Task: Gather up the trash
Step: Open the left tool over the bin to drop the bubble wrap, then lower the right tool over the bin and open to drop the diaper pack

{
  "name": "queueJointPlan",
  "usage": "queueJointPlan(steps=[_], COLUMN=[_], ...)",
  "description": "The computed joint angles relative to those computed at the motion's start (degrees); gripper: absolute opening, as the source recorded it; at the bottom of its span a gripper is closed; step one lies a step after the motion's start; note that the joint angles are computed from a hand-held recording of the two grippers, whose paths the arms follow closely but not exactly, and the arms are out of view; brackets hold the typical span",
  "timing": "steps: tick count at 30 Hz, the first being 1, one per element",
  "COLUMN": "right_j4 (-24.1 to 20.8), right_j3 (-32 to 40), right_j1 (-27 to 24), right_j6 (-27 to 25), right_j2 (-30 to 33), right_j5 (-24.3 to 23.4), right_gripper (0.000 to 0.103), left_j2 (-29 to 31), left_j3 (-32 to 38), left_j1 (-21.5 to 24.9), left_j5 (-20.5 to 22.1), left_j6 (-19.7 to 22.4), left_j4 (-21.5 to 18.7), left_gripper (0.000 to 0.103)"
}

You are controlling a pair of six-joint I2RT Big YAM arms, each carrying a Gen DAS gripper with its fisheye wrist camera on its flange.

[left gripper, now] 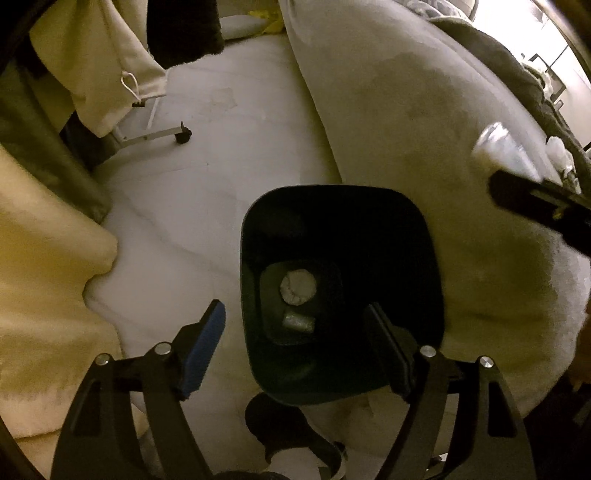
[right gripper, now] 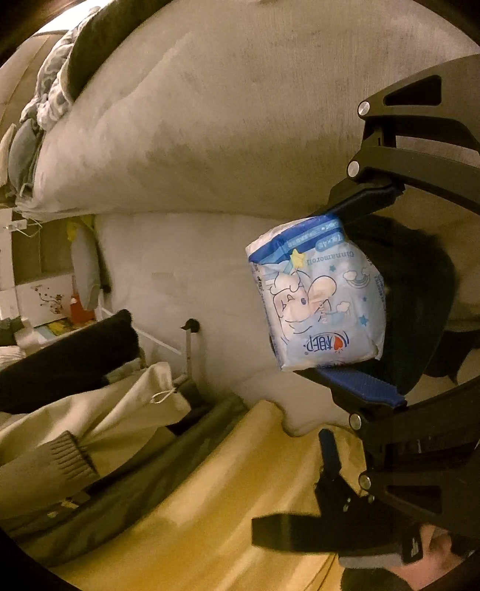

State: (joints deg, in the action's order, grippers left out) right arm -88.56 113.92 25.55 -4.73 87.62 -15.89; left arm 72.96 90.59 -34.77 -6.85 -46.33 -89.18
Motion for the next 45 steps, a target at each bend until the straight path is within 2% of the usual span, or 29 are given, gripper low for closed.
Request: queueJointPlan(steps=[14,25,30,32,37,45], right_j4=[-1.57,-2.35,-3.81,-4.63,-4.8,-2.74], right_j3=[-3.55,-6.56,-6.73,-6.71,-7.98,-8.32], right_j1=[3.87,5.9,6.88,7.24,7.99,7.55], right_j6=[-0.8,-2.19,-3.72,-4.05,-4.45,-2.82], right_j2=[1.84,2.84,3.86,4.22,4.31,3.44], right_j5=[3.92,6.49,6.37,6.07,9.27,9.61], right_gripper=[0.074,0.074,0.074,0.08,0.093,0.094], left_j2=[-4.18,-6.65,-7.81,-8.34,-8.45,-8.0], left_j3=[-2.08,-0.7,-0.21,-0.22,0.46,2.92], left_j1=[0.98,0.29,0.53,0.69,1.17,0.72], left_j5=[-1.14,-5.45,-5.99,-5.81,-5.83,-9.31], left_j6=[0.82,2.04,1.54,1.43,1.83,1.24], left_j4=[0.68,1.01,1.92,2.75,3.63,3.97], left_gripper=[0.082,0.083,0.086,0.088,0.089,0.089])
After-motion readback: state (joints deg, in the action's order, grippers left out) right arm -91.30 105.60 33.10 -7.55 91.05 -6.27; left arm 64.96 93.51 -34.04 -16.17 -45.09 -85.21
